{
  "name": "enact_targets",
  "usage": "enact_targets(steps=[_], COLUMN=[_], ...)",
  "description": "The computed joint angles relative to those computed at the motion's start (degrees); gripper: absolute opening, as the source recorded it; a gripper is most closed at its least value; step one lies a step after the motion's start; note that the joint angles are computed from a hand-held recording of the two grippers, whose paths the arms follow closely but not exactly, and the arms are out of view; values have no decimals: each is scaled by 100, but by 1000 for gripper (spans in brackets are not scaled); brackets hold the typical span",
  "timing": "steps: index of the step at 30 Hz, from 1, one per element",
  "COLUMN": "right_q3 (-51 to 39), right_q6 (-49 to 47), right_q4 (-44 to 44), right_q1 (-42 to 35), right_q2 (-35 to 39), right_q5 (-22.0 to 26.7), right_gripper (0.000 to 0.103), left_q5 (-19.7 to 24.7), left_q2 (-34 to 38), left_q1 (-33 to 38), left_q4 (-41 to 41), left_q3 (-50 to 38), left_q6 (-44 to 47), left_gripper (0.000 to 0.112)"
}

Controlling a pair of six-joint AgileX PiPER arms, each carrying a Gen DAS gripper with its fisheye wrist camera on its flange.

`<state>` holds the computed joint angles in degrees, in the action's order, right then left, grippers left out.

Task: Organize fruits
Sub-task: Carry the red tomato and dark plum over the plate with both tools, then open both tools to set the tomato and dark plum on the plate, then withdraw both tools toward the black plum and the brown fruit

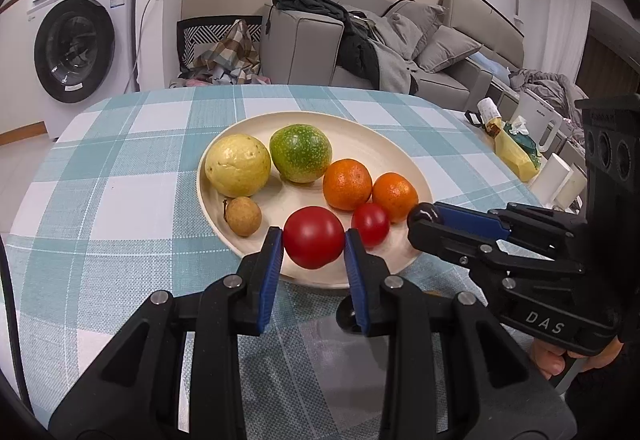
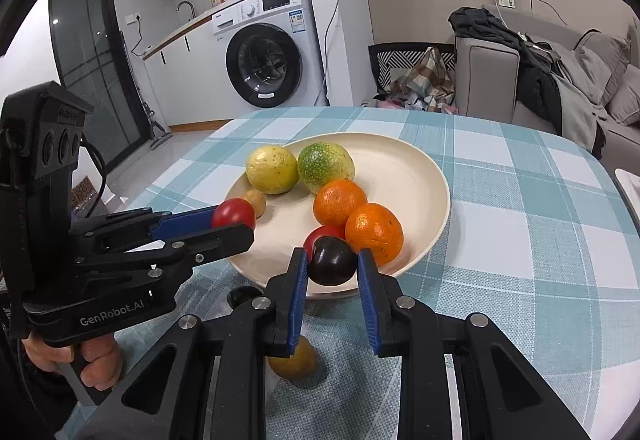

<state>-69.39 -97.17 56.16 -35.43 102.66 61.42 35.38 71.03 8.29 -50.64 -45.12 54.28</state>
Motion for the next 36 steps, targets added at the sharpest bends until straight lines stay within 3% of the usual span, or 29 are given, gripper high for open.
enact_targets(steps=[6,9,12,14,18,20,21,27,28,30,36], right_q3=[19,57,171,248,362,366,353,328,272,178,132], right_q6=[31,-60,-260,-372,-528,-565,-598,-577,-518,-424,-359], right_q4=[-40,49,178,210,222,256,289,303,295,236,135], right_q1=[18,-20,-61,-70,-123,-181,-226,-321,-362,-399,-475], right_q2=[-6,-28,-107,-163,-250,-253,-240,-220,-176,-112,-80], right_q5=[-88,-54,-69,-112,-205,-175,-108,-127,-48,49,-2], right_gripper=[26,37,40,48,57,74,77,95,103,103,103], left_q5=[-157,-206,-245,-275,-334,-381,-384,-487,-508,-538,-216], left_q2=[-29,-27,-40,-92,-226,-329,-385,-619,-659,-692,-720], left_q1=[-132,-163,-152,-119,-1,54,65,-119,-121,-103,159], left_q4=[235,307,341,296,79,-54,-55,623,643,712,579], left_q3=[9,1,11,48,147,217,249,336,362,374,373], left_q6=[-245,-336,-374,-362,-189,-67,-45,-519,-542,-628,-470], left_gripper=[28,28,30,37,64,75,82,91,95,102,102])
